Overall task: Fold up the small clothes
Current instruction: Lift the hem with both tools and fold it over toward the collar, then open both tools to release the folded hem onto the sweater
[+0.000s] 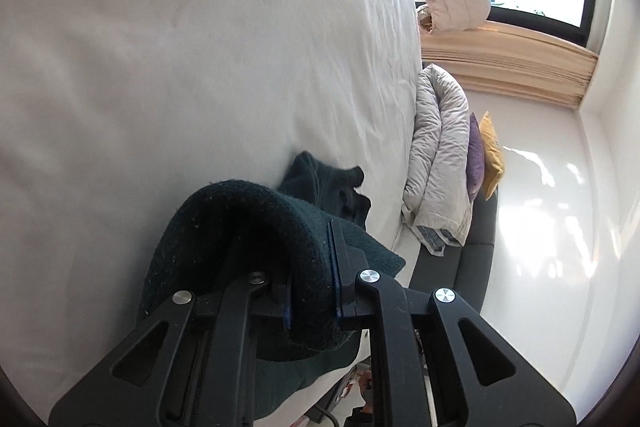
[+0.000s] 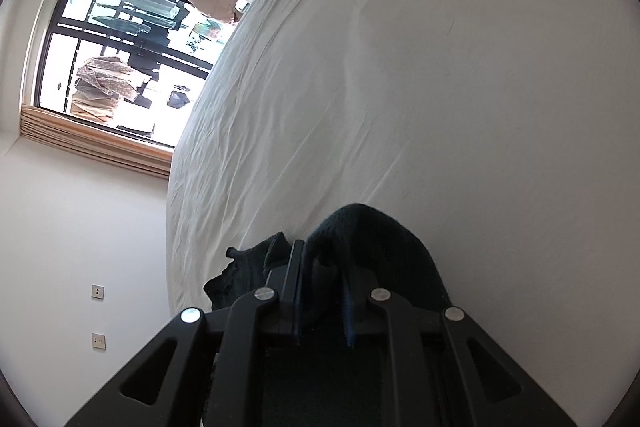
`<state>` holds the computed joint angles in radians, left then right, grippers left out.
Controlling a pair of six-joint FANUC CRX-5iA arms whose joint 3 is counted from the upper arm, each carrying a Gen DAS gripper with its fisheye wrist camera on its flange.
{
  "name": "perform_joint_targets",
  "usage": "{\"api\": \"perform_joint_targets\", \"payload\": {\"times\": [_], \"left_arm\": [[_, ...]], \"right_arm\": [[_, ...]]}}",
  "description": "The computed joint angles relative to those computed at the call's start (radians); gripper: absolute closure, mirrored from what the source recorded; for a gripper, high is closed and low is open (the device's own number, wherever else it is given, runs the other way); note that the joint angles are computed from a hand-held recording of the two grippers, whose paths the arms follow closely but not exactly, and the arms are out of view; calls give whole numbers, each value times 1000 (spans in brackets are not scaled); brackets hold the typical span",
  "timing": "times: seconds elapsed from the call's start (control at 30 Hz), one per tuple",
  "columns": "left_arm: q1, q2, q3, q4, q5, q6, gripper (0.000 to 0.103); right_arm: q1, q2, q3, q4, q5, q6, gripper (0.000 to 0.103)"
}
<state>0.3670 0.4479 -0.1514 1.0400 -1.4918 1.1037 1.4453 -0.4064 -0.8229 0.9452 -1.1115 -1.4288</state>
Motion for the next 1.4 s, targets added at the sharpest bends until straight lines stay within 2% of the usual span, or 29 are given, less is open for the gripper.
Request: {"api": "perform_joint_targets", "payload": {"times": [0.2,0.3,0.53,0.6,0.67,0.7,0.73,0.77,0.83,0.9,1.0,1.1,1.17,1.23,1.3,1.37,1.4], "left_arm": [[-43,91,100,56,52,53,91],[-58,139,151,55,73,87,91],[-84,216,199,87,108,106,90],[-90,239,211,102,95,109,89],[-89,254,218,115,72,116,86],[-87,262,222,125,56,121,83],[-86,279,240,135,33,132,81],[-84,280,239,143,21,133,76],[-82,286,240,171,3,143,61],[-83,272,214,222,10,147,37],[-77,258,205,264,38,184,11],[-64,238,190,306,64,190,9],[-54,207,166,350,96,157,9],[-47,173,150,370,112,89,9],[-50,133,170,293,123,25,9],[-72,102,171,242,105,-59,9],[-93,81,166,195,91,-108,9]], "right_arm": [[-95,18,8,17,73,47,87],[-157,26,13,14,139,86,87],[-262,65,38,-34,237,176,86],[-306,98,68,-91,295,282,80],[-317,136,110,-161,280,380,68],[-321,136,106,-147,281,379,64],[-318,129,93,-117,280,356,52],[-311,116,76,-75,272,317,36],[-282,97,60,-29,228,268,23],[-252,71,55,-17,186,262,22],[-200,36,50,-2,111,237,22],[-171,27,60,42,66,209,22],[-161,59,108,55,41,280,23],[-181,102,152,80,110,373,25],[-216,157,197,93,223,477,34],[-246,229,258,63,345,616,47],[-251,258,284,38,381,664,49]]}}
